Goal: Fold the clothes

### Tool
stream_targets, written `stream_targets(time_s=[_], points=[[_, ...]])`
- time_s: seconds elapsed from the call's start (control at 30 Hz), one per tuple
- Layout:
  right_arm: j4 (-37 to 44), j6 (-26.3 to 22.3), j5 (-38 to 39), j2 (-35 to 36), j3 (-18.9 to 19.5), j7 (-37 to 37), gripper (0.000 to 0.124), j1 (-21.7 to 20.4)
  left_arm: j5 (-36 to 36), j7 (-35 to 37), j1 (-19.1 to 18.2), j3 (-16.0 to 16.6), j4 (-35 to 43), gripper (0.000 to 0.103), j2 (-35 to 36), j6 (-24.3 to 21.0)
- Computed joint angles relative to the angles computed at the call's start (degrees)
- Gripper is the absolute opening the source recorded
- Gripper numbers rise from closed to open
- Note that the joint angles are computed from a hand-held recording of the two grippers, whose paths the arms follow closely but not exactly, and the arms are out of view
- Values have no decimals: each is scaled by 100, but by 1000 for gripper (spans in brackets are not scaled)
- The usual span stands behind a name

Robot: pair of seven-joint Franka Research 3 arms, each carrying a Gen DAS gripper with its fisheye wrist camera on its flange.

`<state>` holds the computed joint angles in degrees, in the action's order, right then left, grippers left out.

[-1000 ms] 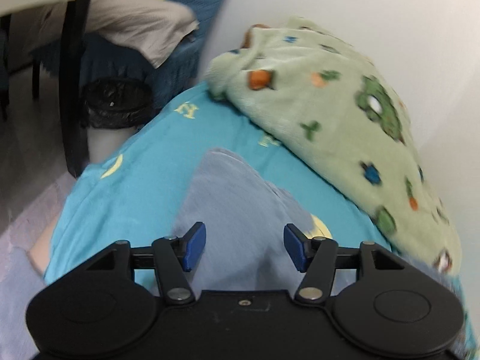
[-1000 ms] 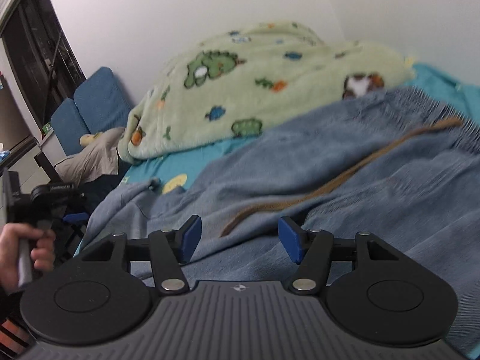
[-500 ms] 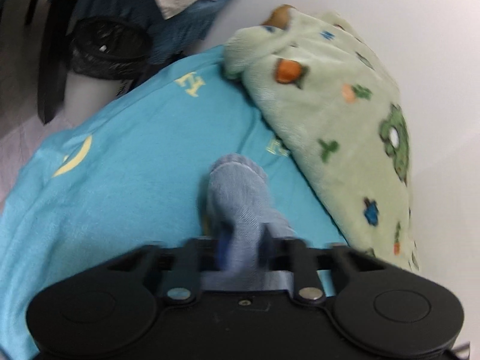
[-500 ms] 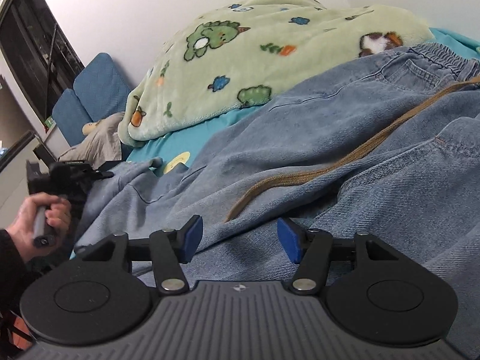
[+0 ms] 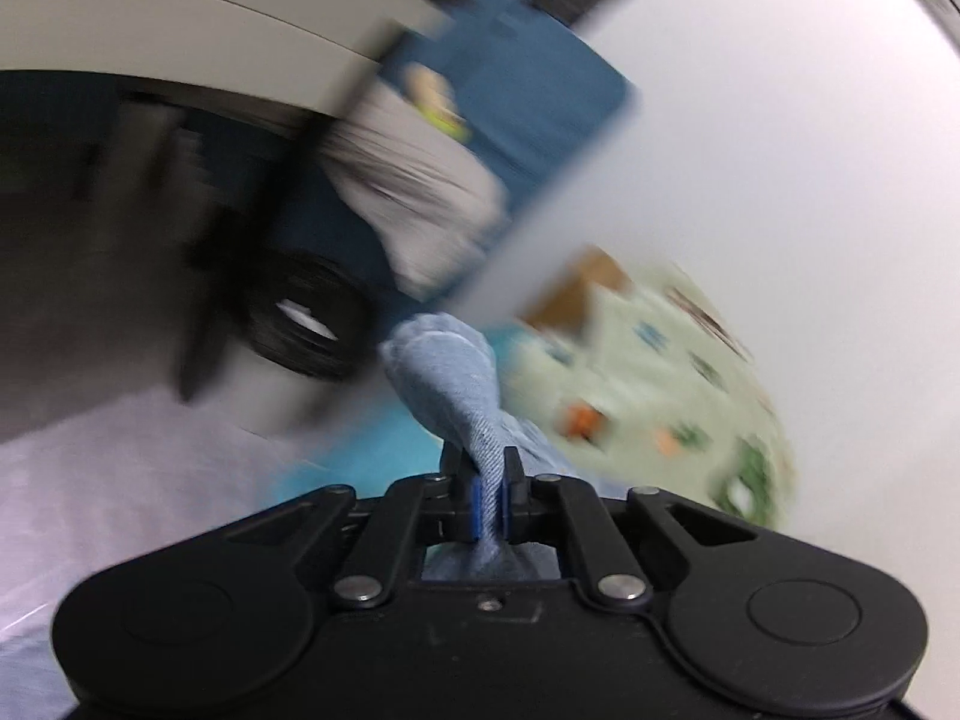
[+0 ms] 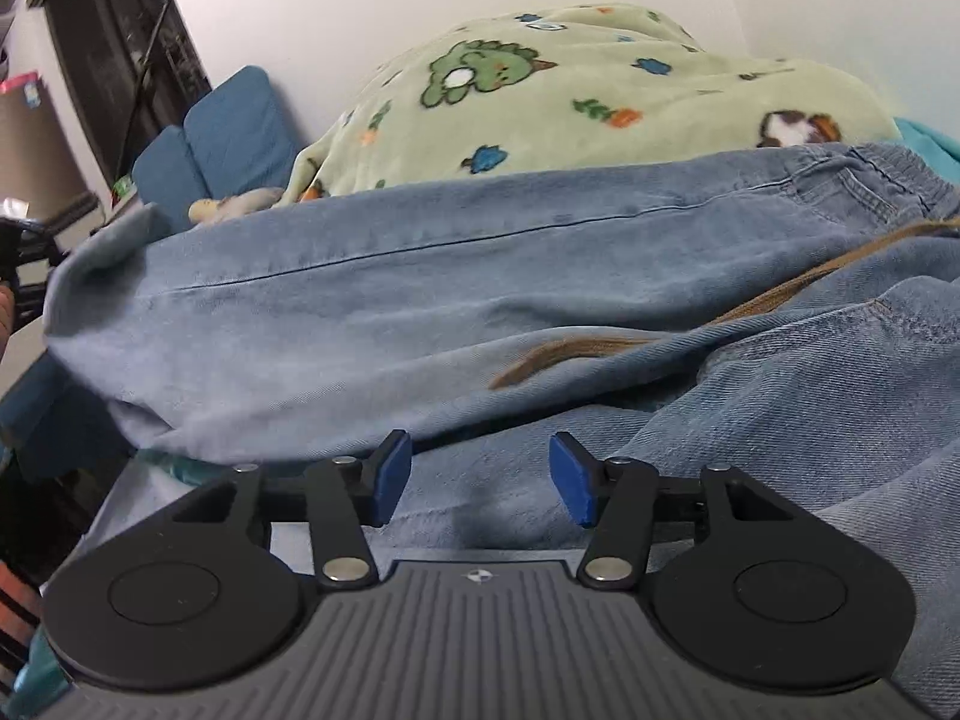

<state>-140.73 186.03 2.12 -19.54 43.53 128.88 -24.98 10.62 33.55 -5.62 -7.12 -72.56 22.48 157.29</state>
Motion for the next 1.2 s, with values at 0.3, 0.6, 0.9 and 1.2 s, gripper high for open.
stream_targets(time_s=[0.3,0.6,0.9,1.2], points=[[149,-196,-445,195,285,132,54,-327,-1572,111,902,-376,-2192,5,-638,538],[234,-237,-940,236,493,444,54,-611,-3508,1778,1463,-851,-2893,19,-1074,549],[13,-358,-764,-549,-67,769,54,-161,-5172,3569,1578,-412,-3854,52,-2613,-1213],[-545,-1160,-549,-1999,-942,809,54,526,-6004,3806,941,414,-5366,59,-3786,-1723]])
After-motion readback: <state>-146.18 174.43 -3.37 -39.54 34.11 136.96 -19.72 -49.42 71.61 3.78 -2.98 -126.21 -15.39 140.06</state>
